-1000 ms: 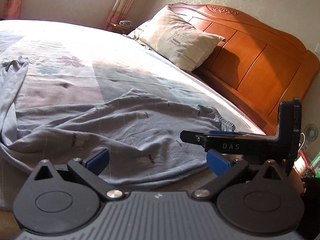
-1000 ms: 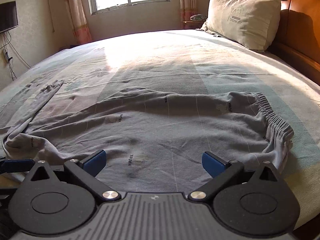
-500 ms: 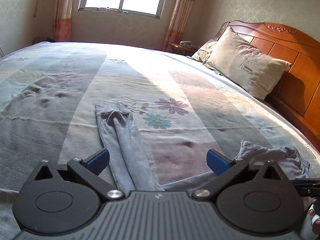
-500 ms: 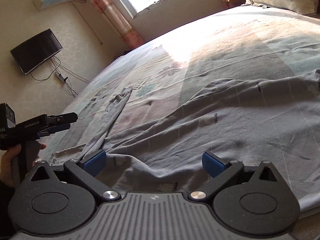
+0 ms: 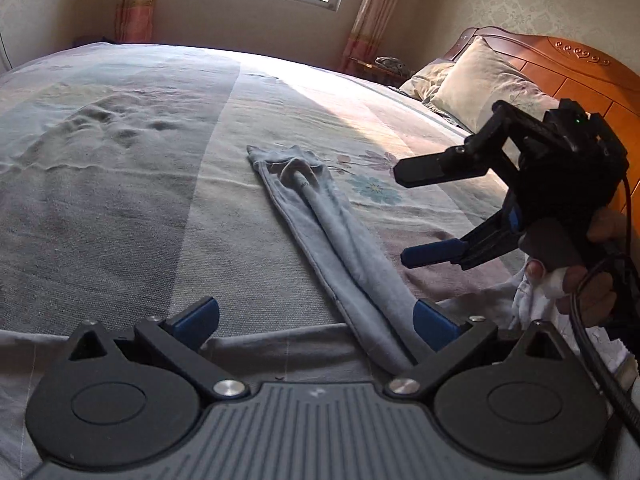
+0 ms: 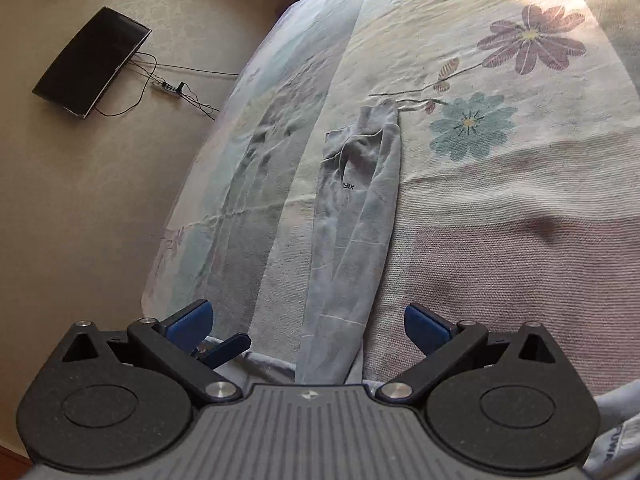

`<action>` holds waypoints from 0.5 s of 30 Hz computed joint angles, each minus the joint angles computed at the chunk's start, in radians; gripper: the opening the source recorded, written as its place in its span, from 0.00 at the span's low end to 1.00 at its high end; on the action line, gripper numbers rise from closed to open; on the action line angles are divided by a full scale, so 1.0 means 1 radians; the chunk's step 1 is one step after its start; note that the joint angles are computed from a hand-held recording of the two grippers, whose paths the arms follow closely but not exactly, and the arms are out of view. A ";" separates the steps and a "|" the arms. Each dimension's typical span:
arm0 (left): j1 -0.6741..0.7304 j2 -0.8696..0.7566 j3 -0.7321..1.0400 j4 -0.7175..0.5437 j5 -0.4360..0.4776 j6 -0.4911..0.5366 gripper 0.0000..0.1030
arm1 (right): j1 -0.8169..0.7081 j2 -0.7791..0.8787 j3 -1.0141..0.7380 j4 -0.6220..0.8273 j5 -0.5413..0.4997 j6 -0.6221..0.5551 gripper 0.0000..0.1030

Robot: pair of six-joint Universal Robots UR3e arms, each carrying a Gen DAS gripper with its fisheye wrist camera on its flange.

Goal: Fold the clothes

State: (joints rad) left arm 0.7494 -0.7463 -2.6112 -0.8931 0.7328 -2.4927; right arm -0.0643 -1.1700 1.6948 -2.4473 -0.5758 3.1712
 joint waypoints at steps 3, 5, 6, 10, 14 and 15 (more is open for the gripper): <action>0.017 -0.013 0.002 -0.016 0.018 0.034 0.99 | 0.024 0.114 -0.062 -0.095 0.031 0.049 1.00; 0.031 -0.030 0.002 -0.010 0.022 0.024 0.99 | 0.027 0.173 -0.089 -0.186 0.060 0.108 1.00; 0.040 -0.040 0.005 -0.018 0.018 0.025 0.99 | 0.029 0.200 -0.112 -0.209 0.072 0.123 1.00; 0.069 -0.050 0.014 -0.052 -0.002 0.035 0.99 | 0.037 0.318 -0.211 -0.343 0.113 0.233 1.00; 0.098 -0.012 0.013 -0.088 -0.003 0.052 0.99 | 0.045 0.386 -0.301 -0.316 0.195 0.253 1.00; 0.109 0.003 0.012 -0.104 -0.004 0.057 0.99 | 0.046 0.389 -0.303 -0.331 0.222 0.265 1.00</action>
